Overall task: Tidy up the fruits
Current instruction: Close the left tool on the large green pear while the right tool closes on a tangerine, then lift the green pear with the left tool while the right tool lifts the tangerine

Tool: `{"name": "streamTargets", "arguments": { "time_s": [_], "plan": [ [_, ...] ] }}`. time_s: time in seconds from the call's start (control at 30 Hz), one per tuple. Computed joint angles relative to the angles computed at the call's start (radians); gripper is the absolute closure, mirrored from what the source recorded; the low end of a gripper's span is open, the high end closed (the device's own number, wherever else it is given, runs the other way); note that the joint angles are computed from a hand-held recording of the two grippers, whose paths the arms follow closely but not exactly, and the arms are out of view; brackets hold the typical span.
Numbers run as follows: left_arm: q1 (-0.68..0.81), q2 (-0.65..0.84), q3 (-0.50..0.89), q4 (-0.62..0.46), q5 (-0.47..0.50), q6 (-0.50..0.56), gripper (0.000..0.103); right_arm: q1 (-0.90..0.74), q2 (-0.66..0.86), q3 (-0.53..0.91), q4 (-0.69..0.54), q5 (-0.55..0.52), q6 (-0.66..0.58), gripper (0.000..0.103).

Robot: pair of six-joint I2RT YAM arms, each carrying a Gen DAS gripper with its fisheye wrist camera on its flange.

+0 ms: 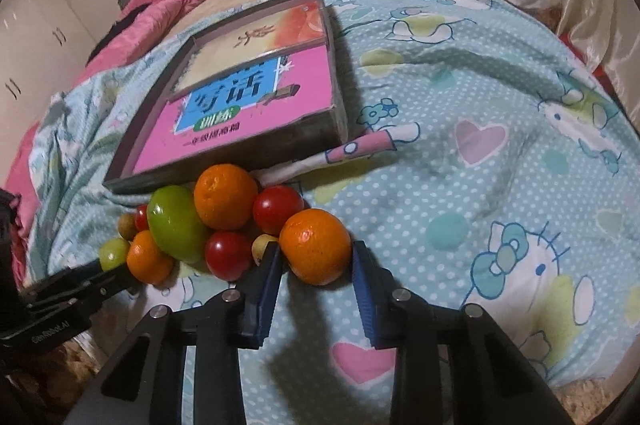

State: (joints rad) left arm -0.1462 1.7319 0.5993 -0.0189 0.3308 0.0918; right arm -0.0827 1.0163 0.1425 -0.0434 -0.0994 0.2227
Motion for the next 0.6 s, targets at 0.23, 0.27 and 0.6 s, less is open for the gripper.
{"name": "streamTargets", "arguments": {
  "time_s": [0.23, 0.27, 0.6],
  "plan": [
    [0.023, -0.064, -0.031, -0.013, 0.030, 0.021, 0.053, -0.038, -0.088, -0.015, -0.025, -0.052, -0.009, 0.068],
    [0.025, -0.080, -0.039, -0.014, 0.030, 0.023, 0.053, -0.041, -0.105, -0.016, -0.032, -0.057, -0.011, 0.069],
    [0.069, -0.154, -0.071, -0.020, 0.055, 0.032, 0.053, 0.015, -0.202, -0.016, -0.078, -0.013, -0.018, 0.069]
  ]
}}
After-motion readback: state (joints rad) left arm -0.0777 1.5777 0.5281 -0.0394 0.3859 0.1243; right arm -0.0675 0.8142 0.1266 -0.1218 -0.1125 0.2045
